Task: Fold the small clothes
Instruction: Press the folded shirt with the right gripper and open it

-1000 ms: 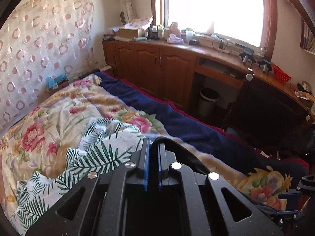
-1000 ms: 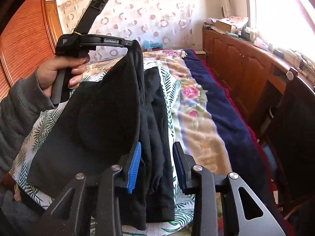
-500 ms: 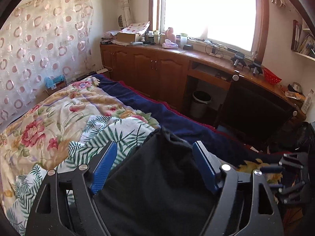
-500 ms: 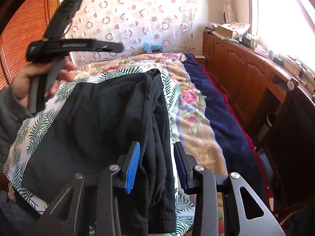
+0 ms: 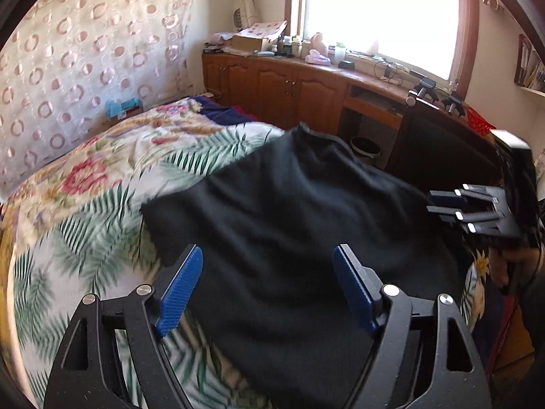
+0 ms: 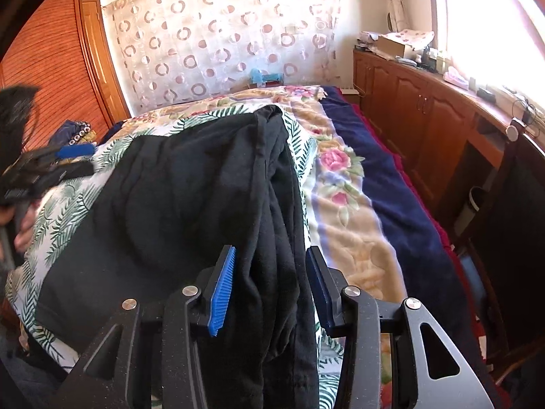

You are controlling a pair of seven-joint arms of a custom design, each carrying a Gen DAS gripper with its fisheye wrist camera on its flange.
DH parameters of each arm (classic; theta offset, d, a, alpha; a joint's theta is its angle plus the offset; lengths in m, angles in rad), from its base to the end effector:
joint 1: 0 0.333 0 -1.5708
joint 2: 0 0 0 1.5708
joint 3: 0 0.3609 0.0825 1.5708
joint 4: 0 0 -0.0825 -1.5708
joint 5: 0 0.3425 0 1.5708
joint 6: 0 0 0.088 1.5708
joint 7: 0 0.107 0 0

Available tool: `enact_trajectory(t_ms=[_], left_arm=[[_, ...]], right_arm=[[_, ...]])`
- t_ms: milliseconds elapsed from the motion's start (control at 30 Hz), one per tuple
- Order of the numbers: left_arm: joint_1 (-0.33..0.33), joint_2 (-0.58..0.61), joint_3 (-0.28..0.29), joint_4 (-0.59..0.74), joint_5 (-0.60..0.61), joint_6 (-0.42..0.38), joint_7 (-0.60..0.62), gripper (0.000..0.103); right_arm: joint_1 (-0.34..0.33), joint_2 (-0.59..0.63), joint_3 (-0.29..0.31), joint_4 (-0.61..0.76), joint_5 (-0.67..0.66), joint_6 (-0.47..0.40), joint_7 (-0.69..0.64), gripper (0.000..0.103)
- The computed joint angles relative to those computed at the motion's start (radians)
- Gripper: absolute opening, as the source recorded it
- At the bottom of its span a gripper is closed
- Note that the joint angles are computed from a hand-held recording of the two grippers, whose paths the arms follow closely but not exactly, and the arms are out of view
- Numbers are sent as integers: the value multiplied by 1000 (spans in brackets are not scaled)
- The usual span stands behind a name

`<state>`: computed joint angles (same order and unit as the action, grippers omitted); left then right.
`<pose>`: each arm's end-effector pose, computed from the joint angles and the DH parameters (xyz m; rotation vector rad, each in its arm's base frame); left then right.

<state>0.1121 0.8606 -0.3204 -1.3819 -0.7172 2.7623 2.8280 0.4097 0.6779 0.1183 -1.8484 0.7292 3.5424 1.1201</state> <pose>0.7690 -0.0540 0.3136 -1.1451 2.3952 -1.0297 0.6244 0.2497 0.3270 -1.7001 1.5431 -0.6541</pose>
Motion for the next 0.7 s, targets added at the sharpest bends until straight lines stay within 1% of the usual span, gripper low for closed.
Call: enact_trajectory(t_ms=[67,100,133,167,200,233,267,333,400,433,500,567,600,633,667,700], left_arm=[[14,-21,-11,-52,-21,29,18,80],[29,-31,-25,-78,-36,43,38,80],[43,-42,-40,-107,-57,61,59,80],[52,-53,-51,-130,-76,76,75,80],[66,-62,-63,-153,-95,88,96,80],[73,-70,-70,-169,-111,98,111,80],[81,-77,-78,-186,-128,107,128,80],[96,-94,-93,-222,-164,131,163,80],[110,-107,-106,-252,-199,149,200,80],[116,-114,-110,-269,-217,158,215,80],[132,-129,-122,-303,-254,171,252,80],[144,-145,-130,-334,-294,183,286,80],[149,-151,-134,-347,-315,187,303,80],[156,-159,-137,-361,-337,188,319,80],[159,-168,-133,-377,-354,183,327,80],[158,-178,-126,-390,-368,177,333,80]], right_arm=[[8,9,-13,17,3,-11,-4,43],[-5,12,0,20,-8,-10,-2,39],[-32,15,28,20,-33,-7,3,36],[-41,19,36,25,-44,-14,5,28],[-57,19,51,23,-62,-18,7,11],[-84,20,80,17,-91,-15,10,6],[-92,19,90,8,-105,5,14,6],[-37,16,32,8,-51,23,13,6],[-33,11,33,-4,-49,33,20,6],[-11,11,12,-2,-33,30,12,6],[7,13,-3,1,-18,35,3,6],[57,13,-47,6,45,41,-30,6],[45,7,-29,-10,27,65,-16,6],[16,-1,8,-33,2,93,-2,6],[-2,-11,33,-59,-17,118,10,12],[-5,-21,38,-79,-21,133,14,18]])
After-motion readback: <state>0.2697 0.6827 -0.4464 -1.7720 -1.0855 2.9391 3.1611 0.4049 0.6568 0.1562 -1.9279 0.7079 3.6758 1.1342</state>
